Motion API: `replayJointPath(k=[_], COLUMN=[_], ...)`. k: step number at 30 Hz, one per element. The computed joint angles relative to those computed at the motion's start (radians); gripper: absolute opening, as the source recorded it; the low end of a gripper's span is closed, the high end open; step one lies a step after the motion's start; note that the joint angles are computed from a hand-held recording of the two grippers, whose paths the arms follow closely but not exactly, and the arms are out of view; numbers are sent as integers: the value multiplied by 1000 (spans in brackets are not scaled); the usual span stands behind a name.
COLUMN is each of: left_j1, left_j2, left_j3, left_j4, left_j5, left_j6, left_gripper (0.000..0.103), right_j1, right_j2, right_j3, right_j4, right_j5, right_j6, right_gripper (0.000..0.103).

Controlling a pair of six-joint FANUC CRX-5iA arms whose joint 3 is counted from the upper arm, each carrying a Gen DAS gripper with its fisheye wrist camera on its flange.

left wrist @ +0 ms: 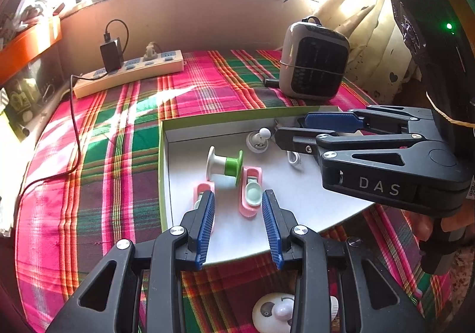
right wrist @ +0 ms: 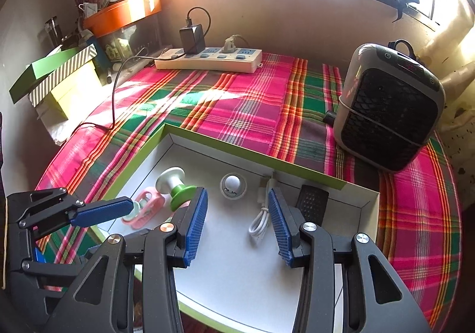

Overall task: Organize objects
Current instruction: 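Withdraw both grippers from the box toward the remaining objects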

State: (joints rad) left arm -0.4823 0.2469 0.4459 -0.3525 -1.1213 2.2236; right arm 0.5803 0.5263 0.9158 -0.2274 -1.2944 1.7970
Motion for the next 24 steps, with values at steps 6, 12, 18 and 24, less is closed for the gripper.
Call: replayJointPath(k=[6, 12, 18, 24], left_j1=[-26, -56, -91, -127], left_j2=[-23, -48, -71, -100], left_j3=[-8, -21, -30, -54], left_j4=[-33, -65, -102, -133], left_j5=[-16, -31, -49, -61], left_j6=[27, 57, 85, 124], left_gripper=[31, 31, 31, 32], right_j1=[-7, -12, -15, -20], right_j2=[-60, -129, -194, -265], right_j3=[-74, -158, -242, -329], right_j4=[-6, -15, -21, -29], right_j5=[39, 79, 112, 138], right_j6=[-7, -15, -14, -12], right_gripper=[44, 44, 44, 44])
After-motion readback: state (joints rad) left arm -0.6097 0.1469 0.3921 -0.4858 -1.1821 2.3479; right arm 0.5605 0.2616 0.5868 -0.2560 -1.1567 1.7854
